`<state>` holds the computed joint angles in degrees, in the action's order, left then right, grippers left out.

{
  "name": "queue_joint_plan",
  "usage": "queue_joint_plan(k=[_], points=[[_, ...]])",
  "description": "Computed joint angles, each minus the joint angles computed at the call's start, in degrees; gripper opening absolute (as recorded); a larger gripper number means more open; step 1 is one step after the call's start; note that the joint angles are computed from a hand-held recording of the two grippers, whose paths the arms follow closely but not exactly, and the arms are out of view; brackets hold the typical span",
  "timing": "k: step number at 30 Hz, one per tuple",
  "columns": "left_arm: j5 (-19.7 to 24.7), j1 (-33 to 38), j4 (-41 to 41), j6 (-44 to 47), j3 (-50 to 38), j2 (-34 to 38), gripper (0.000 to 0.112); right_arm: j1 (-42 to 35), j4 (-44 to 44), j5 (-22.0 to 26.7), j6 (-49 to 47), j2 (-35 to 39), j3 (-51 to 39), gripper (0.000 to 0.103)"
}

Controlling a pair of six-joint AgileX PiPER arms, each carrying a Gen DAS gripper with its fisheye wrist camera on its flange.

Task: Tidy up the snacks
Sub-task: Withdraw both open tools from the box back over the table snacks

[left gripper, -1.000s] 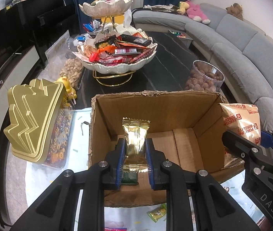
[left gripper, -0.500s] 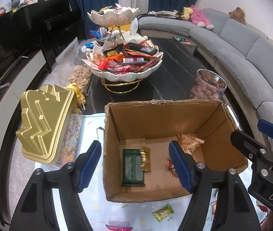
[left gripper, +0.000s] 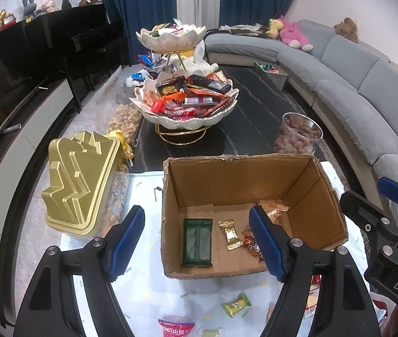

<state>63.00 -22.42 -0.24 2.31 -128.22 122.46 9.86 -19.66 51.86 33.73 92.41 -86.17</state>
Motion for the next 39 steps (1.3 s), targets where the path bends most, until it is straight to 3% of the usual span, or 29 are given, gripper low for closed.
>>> queue_joint_plan(k=[32,39], points=[[-12.81,-0.80,1.36,-0.69,29.57,-19.28,0.076,5.08,-3.76,0.17,8.79,-12.08,13.03,0.073],[-15.04,-0.78,1.54,-0.32,34.99,-22.54,0.081,7.02,-5.81,0.33,11.37,-14.06,15.43,0.073]])
